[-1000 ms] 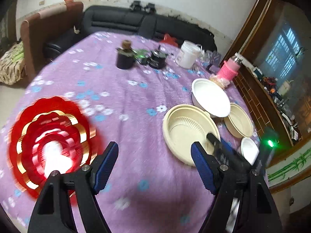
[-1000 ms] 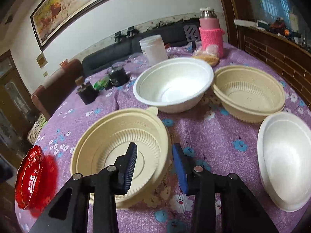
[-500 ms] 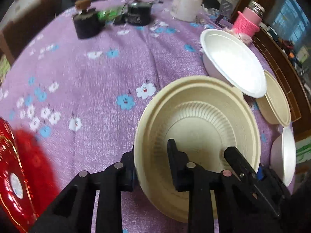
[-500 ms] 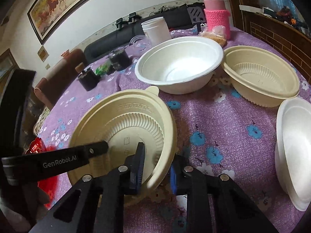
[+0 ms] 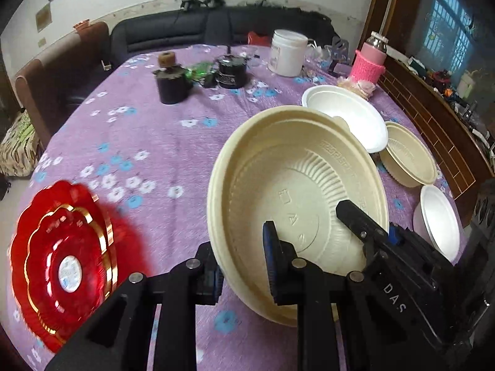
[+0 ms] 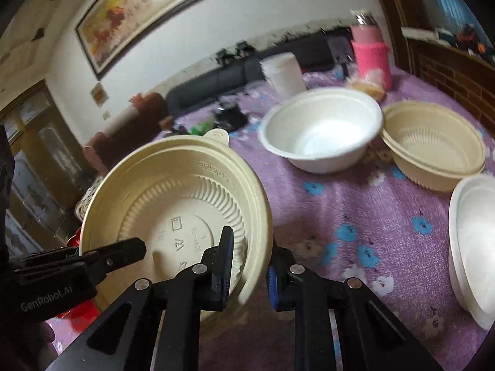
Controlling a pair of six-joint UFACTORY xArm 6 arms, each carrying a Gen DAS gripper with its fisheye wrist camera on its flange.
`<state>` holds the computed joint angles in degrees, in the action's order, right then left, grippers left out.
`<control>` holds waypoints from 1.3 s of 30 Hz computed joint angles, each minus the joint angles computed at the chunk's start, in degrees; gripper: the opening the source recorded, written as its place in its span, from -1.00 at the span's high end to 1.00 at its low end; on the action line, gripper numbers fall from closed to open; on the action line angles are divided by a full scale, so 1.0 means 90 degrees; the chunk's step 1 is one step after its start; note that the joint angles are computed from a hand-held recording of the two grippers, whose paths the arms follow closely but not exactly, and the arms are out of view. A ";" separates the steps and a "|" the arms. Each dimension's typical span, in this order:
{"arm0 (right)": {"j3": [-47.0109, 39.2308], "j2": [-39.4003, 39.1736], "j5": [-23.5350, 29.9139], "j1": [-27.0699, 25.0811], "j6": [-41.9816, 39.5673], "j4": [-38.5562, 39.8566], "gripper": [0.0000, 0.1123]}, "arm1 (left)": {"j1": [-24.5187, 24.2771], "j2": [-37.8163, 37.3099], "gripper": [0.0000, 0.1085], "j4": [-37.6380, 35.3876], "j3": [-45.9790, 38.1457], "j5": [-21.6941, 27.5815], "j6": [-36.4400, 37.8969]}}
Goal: Organize plates and bowls
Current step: 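Lift the beige bowl and lower it onto the red plate stack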
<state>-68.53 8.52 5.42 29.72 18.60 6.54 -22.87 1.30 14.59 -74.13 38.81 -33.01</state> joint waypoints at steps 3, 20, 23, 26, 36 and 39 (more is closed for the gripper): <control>0.0200 -0.0251 -0.0127 0.0136 0.0577 -0.0760 0.63 | 0.0118 -0.0530 0.61 -0.0059 0.0546 -0.0191 -0.0015; -0.3206 0.1663 0.2162 0.1715 0.0187 -0.1320 0.61 | 0.2006 -0.2955 0.50 -0.0750 0.2988 -0.0591 0.0180; -0.4046 0.2283 0.2730 0.1857 0.0035 -0.1243 0.61 | 0.2271 -0.2923 0.50 -0.0871 0.3076 -0.0476 0.0311; -0.4876 0.2880 0.3269 0.1898 -0.0020 -0.1263 0.61 | 0.2437 -0.2649 0.49 -0.0841 0.2975 -0.0370 0.0387; -0.5750 0.3523 0.3866 0.2025 0.0061 -0.1736 0.27 | 0.2748 -0.2787 -0.25 -0.0784 0.3194 -0.0669 0.0119; -0.5476 0.3387 0.3639 0.2064 0.0498 -0.2305 0.21 | 0.2815 -0.2990 -0.25 -0.0842 0.3298 -0.0713 0.0011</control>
